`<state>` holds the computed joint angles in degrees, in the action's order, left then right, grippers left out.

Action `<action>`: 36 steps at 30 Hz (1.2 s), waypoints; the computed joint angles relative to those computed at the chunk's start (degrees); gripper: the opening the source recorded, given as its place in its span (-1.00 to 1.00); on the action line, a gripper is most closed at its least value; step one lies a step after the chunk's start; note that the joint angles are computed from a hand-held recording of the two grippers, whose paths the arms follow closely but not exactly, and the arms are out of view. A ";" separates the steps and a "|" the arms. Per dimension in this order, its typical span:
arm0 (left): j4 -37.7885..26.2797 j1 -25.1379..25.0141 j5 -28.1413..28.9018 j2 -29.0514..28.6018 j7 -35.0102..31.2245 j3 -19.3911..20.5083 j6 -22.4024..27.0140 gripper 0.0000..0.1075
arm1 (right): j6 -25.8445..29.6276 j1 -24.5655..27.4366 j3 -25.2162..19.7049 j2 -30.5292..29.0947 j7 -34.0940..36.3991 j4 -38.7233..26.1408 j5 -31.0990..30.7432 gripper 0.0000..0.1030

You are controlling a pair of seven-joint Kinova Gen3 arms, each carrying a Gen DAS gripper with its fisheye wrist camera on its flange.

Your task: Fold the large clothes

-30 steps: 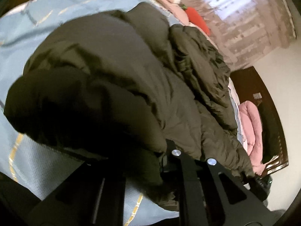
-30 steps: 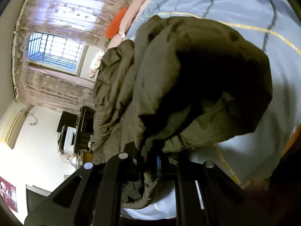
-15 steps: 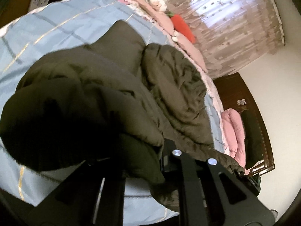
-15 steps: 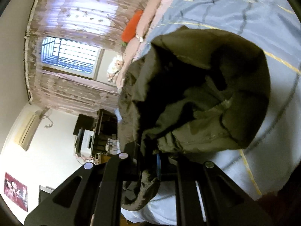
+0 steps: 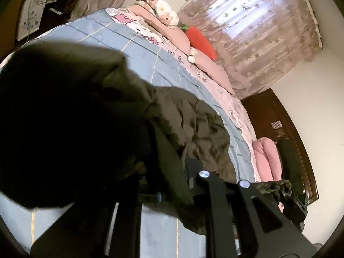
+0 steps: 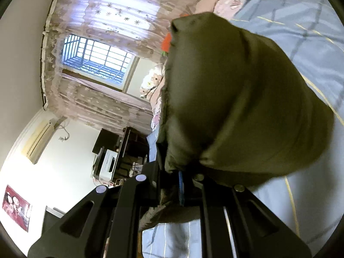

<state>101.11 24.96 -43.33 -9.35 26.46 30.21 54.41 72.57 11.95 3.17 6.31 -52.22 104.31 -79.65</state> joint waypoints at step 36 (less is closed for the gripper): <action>-21.34 9.94 2.15 20.01 -30.95 -26.26 10.80 0.87 | -34.59 -27.31 -7.69 3.93 -21.17 -19.39 52.50 0.97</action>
